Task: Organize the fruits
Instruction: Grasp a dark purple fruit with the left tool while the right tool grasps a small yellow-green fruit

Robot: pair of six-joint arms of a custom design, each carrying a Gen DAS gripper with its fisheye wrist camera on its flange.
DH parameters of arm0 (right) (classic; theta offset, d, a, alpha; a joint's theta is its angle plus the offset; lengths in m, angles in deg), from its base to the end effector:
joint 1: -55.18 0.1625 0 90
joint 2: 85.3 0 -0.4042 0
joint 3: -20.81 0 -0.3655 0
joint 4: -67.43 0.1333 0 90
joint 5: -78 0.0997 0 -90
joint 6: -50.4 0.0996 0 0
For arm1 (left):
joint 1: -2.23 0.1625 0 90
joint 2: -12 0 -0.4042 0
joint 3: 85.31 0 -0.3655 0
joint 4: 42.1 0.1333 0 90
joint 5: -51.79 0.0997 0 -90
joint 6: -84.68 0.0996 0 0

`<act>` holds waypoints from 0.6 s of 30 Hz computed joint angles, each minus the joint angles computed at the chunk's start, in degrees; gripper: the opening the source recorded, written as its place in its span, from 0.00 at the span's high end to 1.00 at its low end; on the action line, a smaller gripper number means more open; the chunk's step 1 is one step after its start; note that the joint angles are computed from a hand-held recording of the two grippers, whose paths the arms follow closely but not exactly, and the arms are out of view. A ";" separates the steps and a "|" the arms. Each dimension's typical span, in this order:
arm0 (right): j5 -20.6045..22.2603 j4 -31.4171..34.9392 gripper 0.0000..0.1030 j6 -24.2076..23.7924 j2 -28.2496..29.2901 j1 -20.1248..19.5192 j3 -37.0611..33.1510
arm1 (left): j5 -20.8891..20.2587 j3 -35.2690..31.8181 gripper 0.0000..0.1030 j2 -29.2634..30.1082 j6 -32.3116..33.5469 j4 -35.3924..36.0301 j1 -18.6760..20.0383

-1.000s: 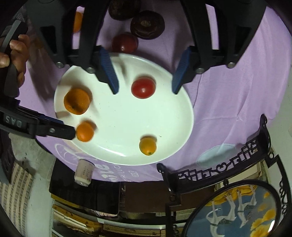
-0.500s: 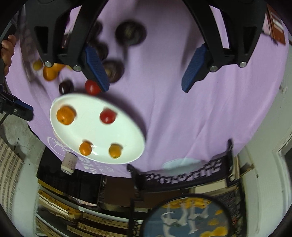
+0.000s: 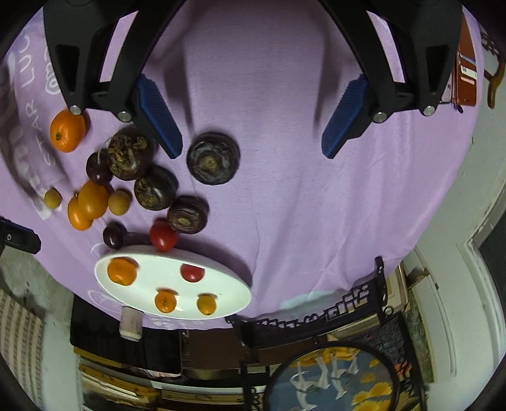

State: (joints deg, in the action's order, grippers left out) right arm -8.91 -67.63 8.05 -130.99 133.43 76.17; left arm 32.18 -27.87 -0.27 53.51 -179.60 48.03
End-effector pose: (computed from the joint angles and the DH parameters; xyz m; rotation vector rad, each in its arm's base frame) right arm -0.0234 -0.7934 0.3670 0.7595 -2.6851 0.8271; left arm -0.3626 -0.6986 -0.0402 0.2008 2.0141 -0.9052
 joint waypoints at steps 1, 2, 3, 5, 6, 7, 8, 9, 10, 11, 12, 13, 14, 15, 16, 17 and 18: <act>-0.12 -0.04 0.27 -0.12 -0.06 -0.02 0.19 | 0.19 -0.45 0.11 0.32 0.22 0.46 0.02; -0.29 -0.02 0.27 -0.19 -0.01 0.04 0.20 | 0.34 -0.97 0.11 0.61 0.26 1.15 0.07; -0.56 -0.04 0.27 -0.33 0.07 0.10 0.18 | 0.60 -1.52 0.11 0.88 -0.08 2.20 0.16; -1.43 -0.15 0.27 -0.53 0.25 0.21 0.17 | 0.56 -2.27 0.11 1.18 -0.71 3.66 0.36; -1.74 -0.14 0.27 -0.53 0.34 0.30 0.16 | 0.32 -2.68 0.11 1.30 -1.00 4.39 0.52; -1.97 -0.13 0.27 -0.56 0.39 0.34 0.17 | 0.04 -3.24 0.11 1.46 -1.31 5.24 0.71; -2.16 -0.22 0.27 -0.66 0.40 0.39 0.27 | -0.14 -3.86 0.11 1.71 -1.29 5.78 0.87; -2.31 -0.40 0.27 -0.78 0.40 0.44 0.41 | -0.18 -4.25 0.11 1.90 -1.15 6.00 0.95; -2.40 -0.56 0.27 -0.89 0.33 0.45 0.59 | -0.17 -5.23 0.11 2.43 -0.77 6.47 1.13; -2.56 -0.61 0.27 -1.04 0.35 0.46 0.62 | -0.07 -6.00 0.11 2.83 -0.62 7.11 1.26; -2.74 -0.49 0.27 -1.19 0.43 0.47 0.56 | -0.19 -7.11 0.11 3.34 -0.45 8.21 1.43; -2.84 -0.32 0.27 -1.26 0.51 0.42 0.45 | -0.56 -7.69 0.11 3.61 -0.21 8.68 1.59; -3.27 -0.24 0.27 -1.25 0.65 0.41 0.33 | -1.06 -8.37 0.11 3.89 -0.02 9.34 1.72; -3.84 -0.33 0.27 -1.15 0.77 0.45 0.27 | -1.19 -8.83 0.11 4.11 -0.09 9.89 1.75; -4.44 -0.12 0.27 -0.94 1.00 0.40 -0.01 | -1.35 -9.16 0.11 4.28 0.26 9.84 1.78; -4.66 0.55 0.27 -0.69 1.24 0.31 -0.48 | -1.63 -9.10 0.11 4.31 1.09 8.83 1.79; -4.80 1.55 0.27 -0.33 1.48 0.19 -1.05 | -1.98 -8.83 0.11 4.27 2.05 7.40 1.77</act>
State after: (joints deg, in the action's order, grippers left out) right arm -13.70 -66.07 7.72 -129.51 133.62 75.12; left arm 30.19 -36.69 4.00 55.56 -172.20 49.80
